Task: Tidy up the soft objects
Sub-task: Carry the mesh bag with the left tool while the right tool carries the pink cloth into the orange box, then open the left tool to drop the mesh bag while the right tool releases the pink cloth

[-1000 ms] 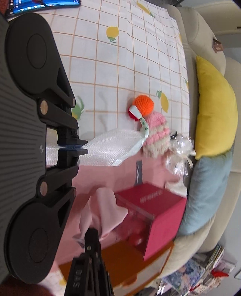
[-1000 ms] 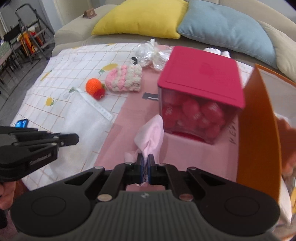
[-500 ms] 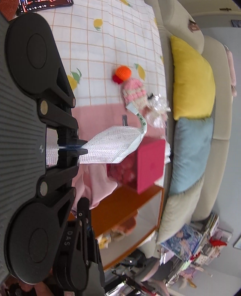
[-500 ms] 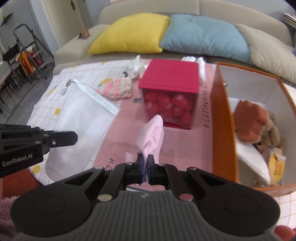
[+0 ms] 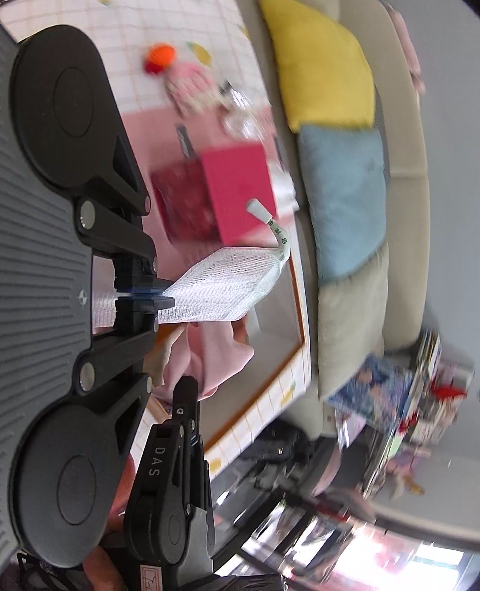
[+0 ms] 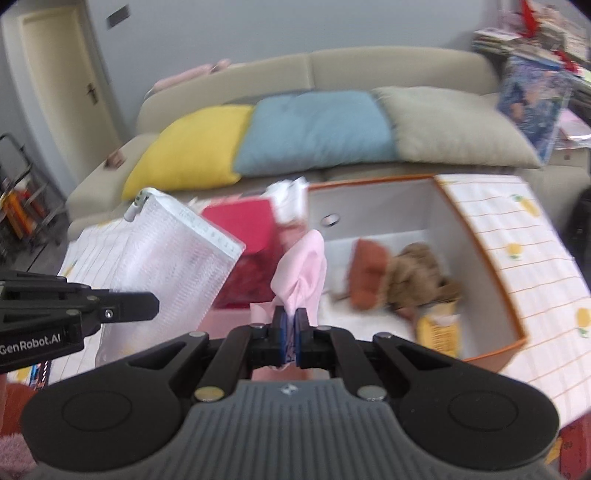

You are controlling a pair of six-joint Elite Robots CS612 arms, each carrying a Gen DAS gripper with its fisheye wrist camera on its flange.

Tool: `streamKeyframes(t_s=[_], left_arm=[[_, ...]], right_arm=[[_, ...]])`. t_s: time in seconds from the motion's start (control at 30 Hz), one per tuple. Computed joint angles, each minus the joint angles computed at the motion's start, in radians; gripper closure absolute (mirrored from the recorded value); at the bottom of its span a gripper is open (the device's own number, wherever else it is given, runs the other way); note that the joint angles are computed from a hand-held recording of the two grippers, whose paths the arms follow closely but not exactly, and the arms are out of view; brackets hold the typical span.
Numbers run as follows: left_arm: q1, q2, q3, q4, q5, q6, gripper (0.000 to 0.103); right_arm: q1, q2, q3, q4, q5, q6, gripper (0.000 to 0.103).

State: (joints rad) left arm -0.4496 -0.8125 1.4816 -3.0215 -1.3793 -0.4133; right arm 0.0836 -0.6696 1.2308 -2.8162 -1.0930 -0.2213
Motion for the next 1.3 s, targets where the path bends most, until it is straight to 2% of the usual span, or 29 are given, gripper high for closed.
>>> streamKeyframes(t_s=[0.27, 0.4, 0.6, 0.77, 0.93, 1.13, 1.3], left_arm=[[-0.008, 0.079, -0.181, 0.115, -0.082, 0.088, 0.102], [-0.01, 0.123, -0.27, 0.215, -0.123, 0.099, 0.102], [-0.008, 0.193, -0.397, 0.387, -0.16, 0.099, 0.102], [-0.004, 0.239, -0.485, 0.529, -0.171, 0.13, 0.102], [0.002, 0.28, -0.564, 0.655, -0.184, 0.148, 0.102], [0.01, 0.337, -0.687, 0.823, -0.215, 0.179, 0.1], [0.012, 0.362, -0.732, 0.881, -0.219, 0.165, 0.093]], right_arm=[[-0.039, 0.043, -0.08, -0.014, -0.085, 0.066, 0.102], [-0.047, 0.082, -0.15, 0.066, -0.122, 0.055, 0.102], [-0.048, 0.131, -0.23, 0.178, -0.178, -0.011, 0.102], [-0.039, 0.171, -0.293, 0.258, -0.217, -0.078, 0.101], [-0.029, 0.201, -0.348, 0.343, -0.268, -0.124, 0.101], [-0.024, 0.223, -0.389, 0.423, -0.295, -0.167, 0.096], [-0.018, 0.229, -0.397, 0.426, -0.323, -0.204, 0.095]])
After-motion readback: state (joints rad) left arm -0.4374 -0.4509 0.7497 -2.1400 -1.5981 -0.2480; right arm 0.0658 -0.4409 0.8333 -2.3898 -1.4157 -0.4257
